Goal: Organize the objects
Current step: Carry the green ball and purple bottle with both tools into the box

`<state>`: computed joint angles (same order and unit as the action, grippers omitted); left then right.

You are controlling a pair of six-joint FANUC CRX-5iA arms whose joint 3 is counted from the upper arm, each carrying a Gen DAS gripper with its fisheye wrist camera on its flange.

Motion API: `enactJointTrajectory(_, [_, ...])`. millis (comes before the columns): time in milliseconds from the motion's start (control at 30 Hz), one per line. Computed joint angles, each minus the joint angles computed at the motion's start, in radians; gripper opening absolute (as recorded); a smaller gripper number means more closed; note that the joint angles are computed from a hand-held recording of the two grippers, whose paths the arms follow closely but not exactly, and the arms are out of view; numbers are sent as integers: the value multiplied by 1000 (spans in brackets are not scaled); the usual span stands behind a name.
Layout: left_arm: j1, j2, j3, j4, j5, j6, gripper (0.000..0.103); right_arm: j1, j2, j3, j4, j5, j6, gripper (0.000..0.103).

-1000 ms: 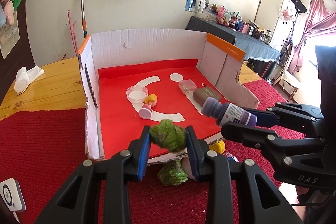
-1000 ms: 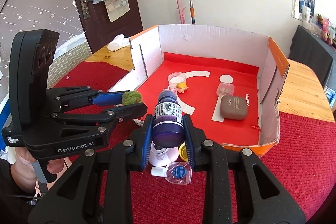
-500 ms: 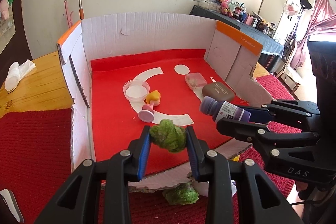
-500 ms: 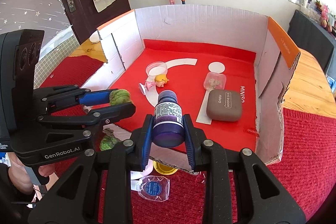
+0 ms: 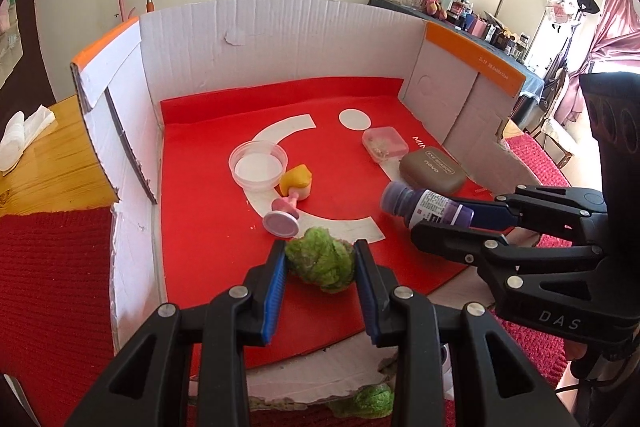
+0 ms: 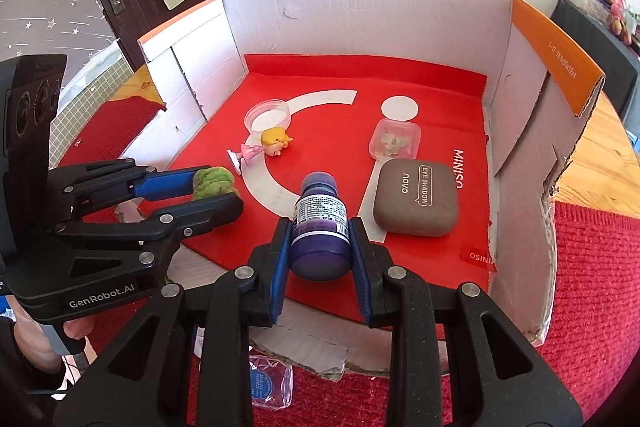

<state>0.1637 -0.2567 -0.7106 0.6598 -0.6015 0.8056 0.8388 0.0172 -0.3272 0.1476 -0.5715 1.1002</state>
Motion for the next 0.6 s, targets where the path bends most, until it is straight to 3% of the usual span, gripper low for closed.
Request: enactJointTrajectory(600, [-7, 61, 31, 7, 33, 2, 34, -21, 39, 29, -8, 3, 8, 26])
